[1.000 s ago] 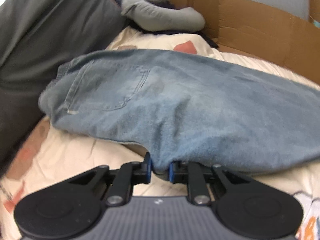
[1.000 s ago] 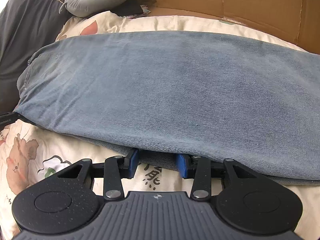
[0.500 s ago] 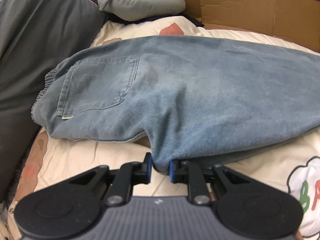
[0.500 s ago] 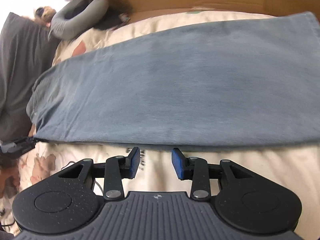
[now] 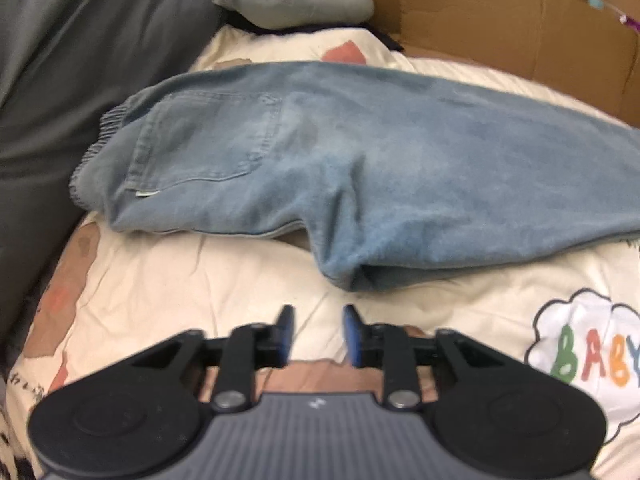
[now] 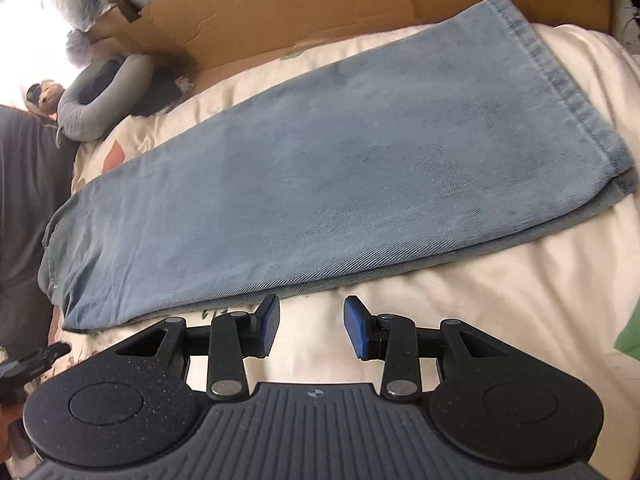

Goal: Fold clothes

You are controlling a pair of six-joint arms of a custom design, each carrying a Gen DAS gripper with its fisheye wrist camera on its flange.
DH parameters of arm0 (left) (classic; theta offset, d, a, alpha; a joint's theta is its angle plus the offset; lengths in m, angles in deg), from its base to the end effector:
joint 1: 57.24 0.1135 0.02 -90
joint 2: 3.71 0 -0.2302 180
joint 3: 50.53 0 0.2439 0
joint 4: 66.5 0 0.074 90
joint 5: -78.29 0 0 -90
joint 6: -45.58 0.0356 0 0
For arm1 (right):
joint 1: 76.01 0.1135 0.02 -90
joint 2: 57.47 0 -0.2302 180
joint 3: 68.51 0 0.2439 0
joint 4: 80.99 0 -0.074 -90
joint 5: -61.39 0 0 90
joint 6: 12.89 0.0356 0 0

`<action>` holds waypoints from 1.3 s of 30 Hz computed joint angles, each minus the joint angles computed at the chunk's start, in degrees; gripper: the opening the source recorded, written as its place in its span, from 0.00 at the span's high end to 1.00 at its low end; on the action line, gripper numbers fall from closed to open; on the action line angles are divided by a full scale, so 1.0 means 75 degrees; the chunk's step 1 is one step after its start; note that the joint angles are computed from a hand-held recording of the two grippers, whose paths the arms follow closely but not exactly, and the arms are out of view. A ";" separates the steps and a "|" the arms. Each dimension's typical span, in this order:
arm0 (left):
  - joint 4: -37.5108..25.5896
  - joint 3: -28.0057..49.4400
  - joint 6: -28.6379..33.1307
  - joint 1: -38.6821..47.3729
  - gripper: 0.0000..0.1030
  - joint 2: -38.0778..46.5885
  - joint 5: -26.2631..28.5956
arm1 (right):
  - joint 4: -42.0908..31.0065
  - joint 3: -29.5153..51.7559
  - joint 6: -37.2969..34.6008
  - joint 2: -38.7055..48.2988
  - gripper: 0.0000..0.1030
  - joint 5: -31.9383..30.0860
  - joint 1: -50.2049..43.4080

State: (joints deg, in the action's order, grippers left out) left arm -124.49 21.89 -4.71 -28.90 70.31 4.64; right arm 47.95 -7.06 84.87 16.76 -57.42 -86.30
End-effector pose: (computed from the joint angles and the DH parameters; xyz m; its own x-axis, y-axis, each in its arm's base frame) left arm 0.2294 0.1123 0.2347 -0.7948 0.2679 -0.5445 0.2310 0.9633 0.1366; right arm 0.2409 -0.0263 0.1867 -0.8821 0.2804 -0.3784 0.0672 0.8702 0.4881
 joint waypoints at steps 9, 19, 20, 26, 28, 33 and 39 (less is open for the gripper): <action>0.0215 0.0658 -0.1750 0.0289 0.51 0.0834 0.1141 | -0.0151 -0.0104 0.0101 -0.0281 0.58 0.0300 -0.0674; 0.0918 0.0670 -0.2462 0.0392 0.51 0.1905 0.1657 | -0.0334 -0.0114 -0.0054 -0.0230 0.58 0.0529 -0.0764; 0.0934 0.0670 -0.2414 0.0361 0.52 0.1989 0.1662 | -0.0344 -0.0120 -0.0057 -0.0247 0.58 0.0545 -0.0770; 0.1090 0.0574 -0.2320 0.0248 0.60 0.2443 0.1751 | -0.0257 -0.0206 0.0009 -0.0242 0.58 0.0653 -0.0821; 0.1331 0.0330 -0.2479 0.0226 0.60 0.2363 0.1773 | -0.0157 -0.0268 0.0082 -0.0223 0.58 0.0664 -0.0846; 0.1497 0.0106 -0.3113 0.0211 0.65 0.2226 0.1872 | 0.0416 -0.0635 0.0567 -0.0359 0.58 0.0480 -0.0997; 0.1492 0.0001 -0.3862 0.0248 0.76 0.2126 0.2066 | 0.0935 -0.1068 0.1308 -0.0735 0.57 0.0775 -0.1256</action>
